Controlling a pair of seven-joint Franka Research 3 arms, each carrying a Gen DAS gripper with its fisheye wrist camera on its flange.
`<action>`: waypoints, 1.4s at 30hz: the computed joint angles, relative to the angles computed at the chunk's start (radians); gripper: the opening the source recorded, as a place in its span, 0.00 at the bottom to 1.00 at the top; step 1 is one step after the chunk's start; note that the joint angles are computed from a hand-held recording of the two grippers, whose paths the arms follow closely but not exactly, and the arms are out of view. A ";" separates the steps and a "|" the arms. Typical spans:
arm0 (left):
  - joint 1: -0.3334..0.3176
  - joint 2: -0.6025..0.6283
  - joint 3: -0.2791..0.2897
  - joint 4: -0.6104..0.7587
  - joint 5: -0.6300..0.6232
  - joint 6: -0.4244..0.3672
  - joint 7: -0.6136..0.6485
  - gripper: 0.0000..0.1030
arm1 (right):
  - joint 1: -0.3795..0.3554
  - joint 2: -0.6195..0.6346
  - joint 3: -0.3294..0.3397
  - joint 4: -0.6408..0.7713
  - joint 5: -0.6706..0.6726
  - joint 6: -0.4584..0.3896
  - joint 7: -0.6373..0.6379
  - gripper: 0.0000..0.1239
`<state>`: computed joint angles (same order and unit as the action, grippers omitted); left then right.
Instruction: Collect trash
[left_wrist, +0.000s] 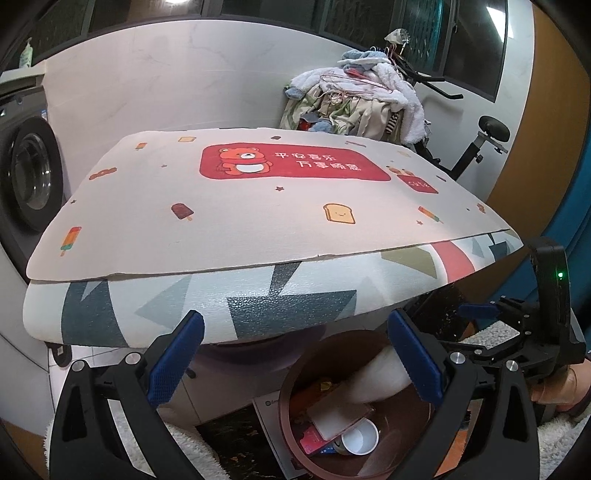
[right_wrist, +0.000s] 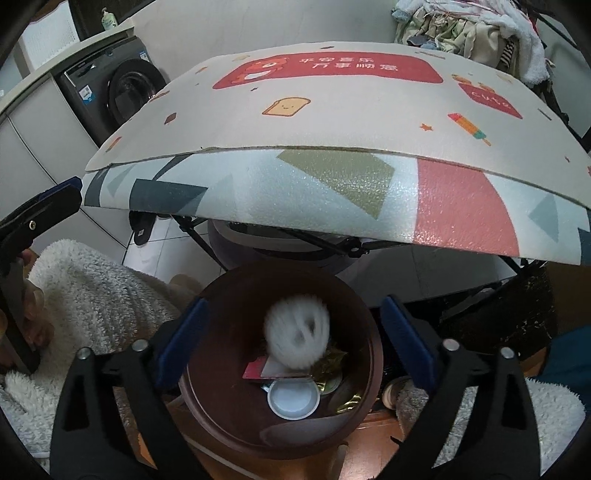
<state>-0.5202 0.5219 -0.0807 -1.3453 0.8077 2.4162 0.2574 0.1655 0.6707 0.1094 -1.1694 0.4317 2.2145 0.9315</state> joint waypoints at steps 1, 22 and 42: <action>0.001 -0.001 0.000 -0.002 -0.001 0.001 0.001 0.94 | 0.002 0.001 -0.002 0.002 -0.003 -0.001 0.003 0.77; -0.006 0.012 0.003 0.020 -0.003 -0.031 0.018 0.94 | 0.007 -0.013 -0.008 -0.022 -0.024 0.043 0.022 0.78; -0.114 0.138 0.096 0.489 0.178 -0.296 0.149 0.94 | -0.004 0.091 0.020 0.407 -0.004 0.101 0.028 0.78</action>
